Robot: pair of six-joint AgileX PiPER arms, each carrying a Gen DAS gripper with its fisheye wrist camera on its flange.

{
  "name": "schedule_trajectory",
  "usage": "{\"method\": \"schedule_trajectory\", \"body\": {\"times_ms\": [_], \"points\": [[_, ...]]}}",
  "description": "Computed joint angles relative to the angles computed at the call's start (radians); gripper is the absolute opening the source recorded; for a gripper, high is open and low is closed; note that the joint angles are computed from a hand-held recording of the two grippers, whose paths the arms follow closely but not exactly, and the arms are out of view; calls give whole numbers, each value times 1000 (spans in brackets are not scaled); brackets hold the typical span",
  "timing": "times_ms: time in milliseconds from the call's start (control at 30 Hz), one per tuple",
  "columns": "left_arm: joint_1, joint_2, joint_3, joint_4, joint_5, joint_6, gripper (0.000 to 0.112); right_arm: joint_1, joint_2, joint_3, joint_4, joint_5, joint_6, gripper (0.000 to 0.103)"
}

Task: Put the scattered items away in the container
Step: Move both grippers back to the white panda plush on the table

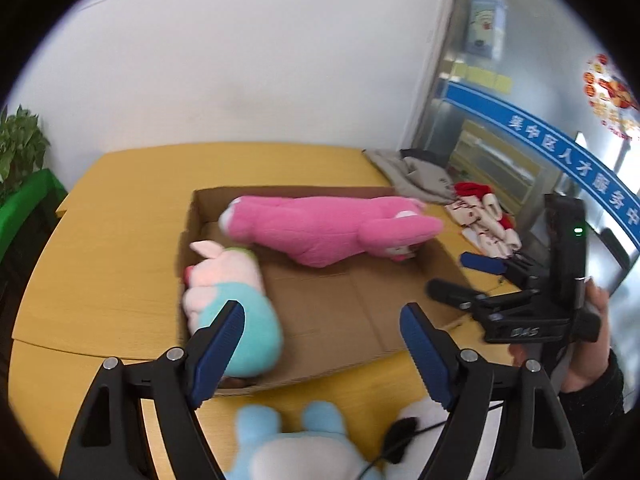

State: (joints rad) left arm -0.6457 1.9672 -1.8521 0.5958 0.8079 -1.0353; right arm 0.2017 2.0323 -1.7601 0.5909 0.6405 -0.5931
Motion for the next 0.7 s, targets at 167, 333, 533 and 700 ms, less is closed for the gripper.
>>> {"method": "schedule_trajectory", "body": {"times_ms": [167,333,533,700], "points": [[-79,85,-123,31,47,0,80,-4,-115,164,-23,-71,-37,103],[-104,102,-147,51,69,-51,80,-23,-196,280,40,-121,-108,103],[-120,143,-214,48,119,-31,80,-38,-246,355,82,-161,-155,103],[-120,160,-225,33,113,-31,80,-57,-261,384,100,-172,-175,103]]}}
